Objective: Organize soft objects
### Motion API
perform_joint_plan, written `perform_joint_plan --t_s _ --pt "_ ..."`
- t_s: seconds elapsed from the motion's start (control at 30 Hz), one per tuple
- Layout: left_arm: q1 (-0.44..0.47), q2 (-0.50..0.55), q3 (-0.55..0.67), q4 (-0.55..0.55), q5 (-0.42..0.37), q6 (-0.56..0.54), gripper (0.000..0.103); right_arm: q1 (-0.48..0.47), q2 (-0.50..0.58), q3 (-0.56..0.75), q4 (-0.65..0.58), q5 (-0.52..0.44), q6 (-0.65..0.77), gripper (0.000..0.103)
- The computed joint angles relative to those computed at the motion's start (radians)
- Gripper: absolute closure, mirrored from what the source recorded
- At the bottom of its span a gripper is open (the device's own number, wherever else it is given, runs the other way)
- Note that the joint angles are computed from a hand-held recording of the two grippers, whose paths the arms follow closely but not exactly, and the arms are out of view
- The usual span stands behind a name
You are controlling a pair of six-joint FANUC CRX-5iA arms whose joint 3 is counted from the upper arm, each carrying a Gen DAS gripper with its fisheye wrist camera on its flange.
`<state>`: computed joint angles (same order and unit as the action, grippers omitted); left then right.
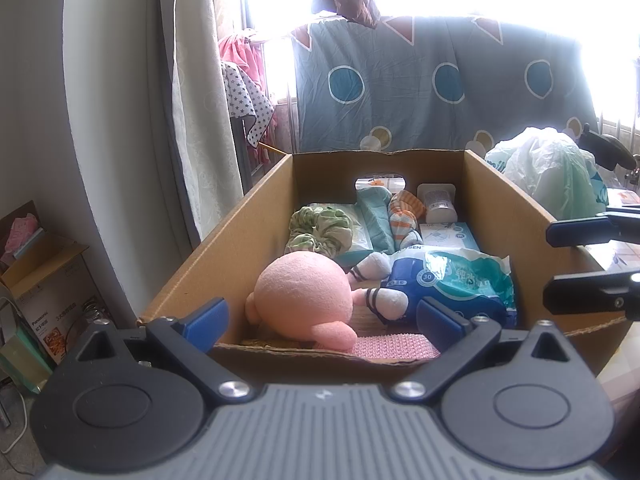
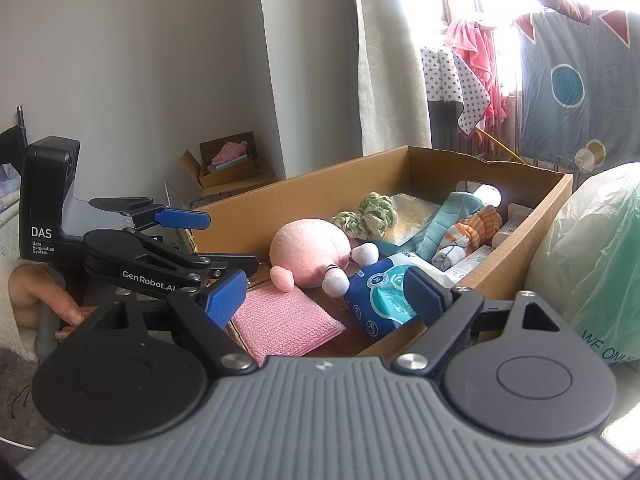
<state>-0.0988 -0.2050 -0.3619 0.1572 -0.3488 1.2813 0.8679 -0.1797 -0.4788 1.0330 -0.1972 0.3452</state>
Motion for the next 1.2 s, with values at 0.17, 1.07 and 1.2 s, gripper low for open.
perform_joint_plan --t_s 0.17,1.07,1.2 --pt "0.001 0.0 -0.002 0.007 0.001 -0.008 0.002 0.0 0.0 0.0 0.001 -0.001 0.001 0.017" --pt "0.003 0.003 0.002 0.018 -0.011 -0.024 0.002 0.006 -0.006 0.003 -0.047 -0.009 0.058 0.015" --pt "0.003 0.002 0.0 0.019 -0.007 -0.024 0.002 0.01 -0.007 0.004 -0.051 -0.012 0.064 0.015"
